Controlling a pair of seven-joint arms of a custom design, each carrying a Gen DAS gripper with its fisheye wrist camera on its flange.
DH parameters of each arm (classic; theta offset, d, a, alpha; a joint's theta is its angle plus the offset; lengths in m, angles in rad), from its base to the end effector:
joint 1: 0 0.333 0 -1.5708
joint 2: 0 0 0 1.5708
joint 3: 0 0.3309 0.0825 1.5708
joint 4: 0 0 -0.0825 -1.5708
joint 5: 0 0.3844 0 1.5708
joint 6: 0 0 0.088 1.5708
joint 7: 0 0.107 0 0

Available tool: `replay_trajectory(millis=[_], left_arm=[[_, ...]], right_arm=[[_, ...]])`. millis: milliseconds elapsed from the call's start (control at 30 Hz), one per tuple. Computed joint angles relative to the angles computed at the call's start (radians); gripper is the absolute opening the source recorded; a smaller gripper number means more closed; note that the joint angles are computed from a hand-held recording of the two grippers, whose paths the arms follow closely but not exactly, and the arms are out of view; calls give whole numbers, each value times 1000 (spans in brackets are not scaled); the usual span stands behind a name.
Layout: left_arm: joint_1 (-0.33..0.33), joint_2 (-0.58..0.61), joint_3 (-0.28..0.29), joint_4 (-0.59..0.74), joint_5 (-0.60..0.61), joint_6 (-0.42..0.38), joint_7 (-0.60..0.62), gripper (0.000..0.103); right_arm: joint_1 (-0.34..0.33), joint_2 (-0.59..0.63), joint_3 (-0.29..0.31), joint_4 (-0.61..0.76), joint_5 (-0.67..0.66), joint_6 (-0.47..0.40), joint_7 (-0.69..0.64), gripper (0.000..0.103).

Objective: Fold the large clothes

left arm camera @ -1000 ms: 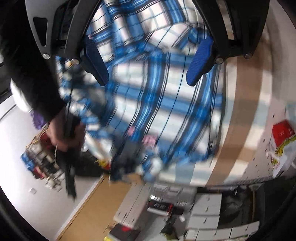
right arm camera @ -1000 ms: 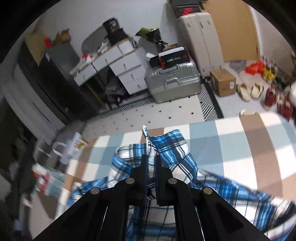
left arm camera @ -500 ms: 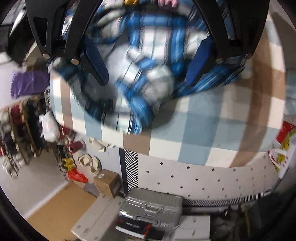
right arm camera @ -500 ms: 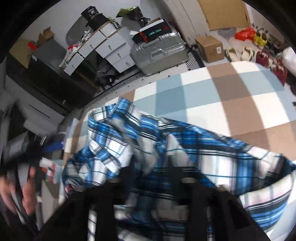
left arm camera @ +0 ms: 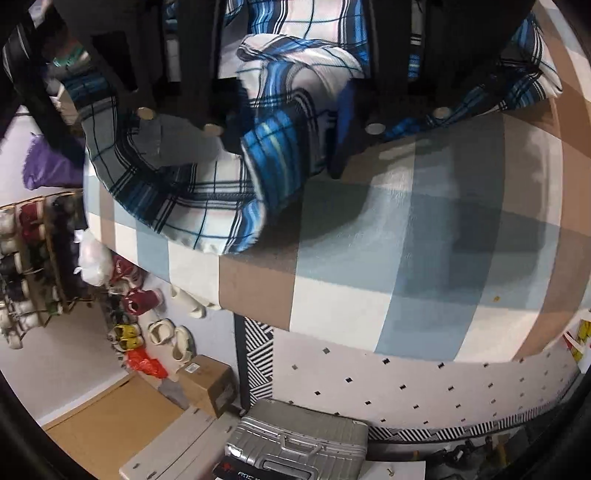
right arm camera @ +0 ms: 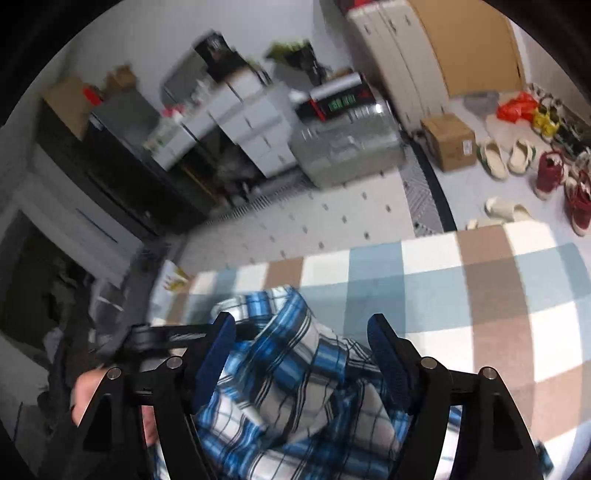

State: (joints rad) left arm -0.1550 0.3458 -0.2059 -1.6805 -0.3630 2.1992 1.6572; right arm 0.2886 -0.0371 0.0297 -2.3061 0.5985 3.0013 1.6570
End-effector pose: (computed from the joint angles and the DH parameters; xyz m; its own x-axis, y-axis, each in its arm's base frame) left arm 0.6341 -0.2362 0.4383 -0.2508 -0.8940 0.3713 -0.9655 0.2036 -0.1620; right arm 0.5318 0.1325 0.4525 -0.1518 -0.8666 -0.4753 -0.7654 0.4073 -0.4983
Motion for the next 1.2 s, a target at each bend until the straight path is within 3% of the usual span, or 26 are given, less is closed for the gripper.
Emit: replay_trajectory(millis=[33,100,167,200,267,300,433,500,567,633,667,733,767,800,933,1033,1133,1167,1200], left_arm=[[4,-8,0,-5,0,-4,11,13],[20,-26,-5,-18,-30,-12,46,8],[44,-67,-15,-57,-104,0,92,7],[51,-83,-16,-74,-132,4,112,6],[64,-162,-17,-142,-188,13,173,5],[73,-215,-18,-184,-242,14,226,5],[67,-426,19,-351,-402,-1,402,5],[50,-507,41,-407,-411,-33,428,5],[31,-604,57,-484,-406,-25,454,5],[14,-669,73,-537,-404,-26,465,5],[8,-683,82,-553,-412,-22,464,5],[3,-681,89,-557,-395,-32,450,5],[0,-671,87,-552,-389,-21,443,5],[-4,-667,85,-551,-387,-8,439,5],[-18,-636,82,-536,-392,19,427,5],[-26,-633,79,-535,-386,29,438,5],[-34,-612,80,-521,-388,33,458,5],[-33,-603,75,-515,-380,42,456,5],[-34,-603,73,-519,-380,49,458,5]], right_arm=[[-16,24,3,19,-105,-36,107,68],[-23,54,10,52,-129,-100,146,29],[-28,57,12,51,-294,-155,280,2],[-28,44,14,35,-385,-151,350,0],[-43,3,30,6,-598,-163,519,0],[-21,-29,16,-28,-609,-126,533,0],[-15,-205,51,-187,-666,7,663,0],[-39,-281,94,-236,-743,20,751,0],[-3,-347,98,-276,-731,6,759,0],[-56,-411,179,-288,-795,-52,848,4],[-54,-447,189,-312,-809,-42,880,6],[-98,-515,252,-339,-873,-51,953,36],[-109,-537,270,-344,-901,-75,971,73],[-114,-553,290,-344,-930,-104,985,86],[-91,-512,297,-322,-1011,-182,993,85],[-98,-423,273,-290,-1064,-172,1015,84],[-100,-332,234,-236,-1110,-191,1023,75],[-97,-298,216,-213,-1116,-197,1021,61],[-87,-274,197,-198,-1113,-210,1015,32]])
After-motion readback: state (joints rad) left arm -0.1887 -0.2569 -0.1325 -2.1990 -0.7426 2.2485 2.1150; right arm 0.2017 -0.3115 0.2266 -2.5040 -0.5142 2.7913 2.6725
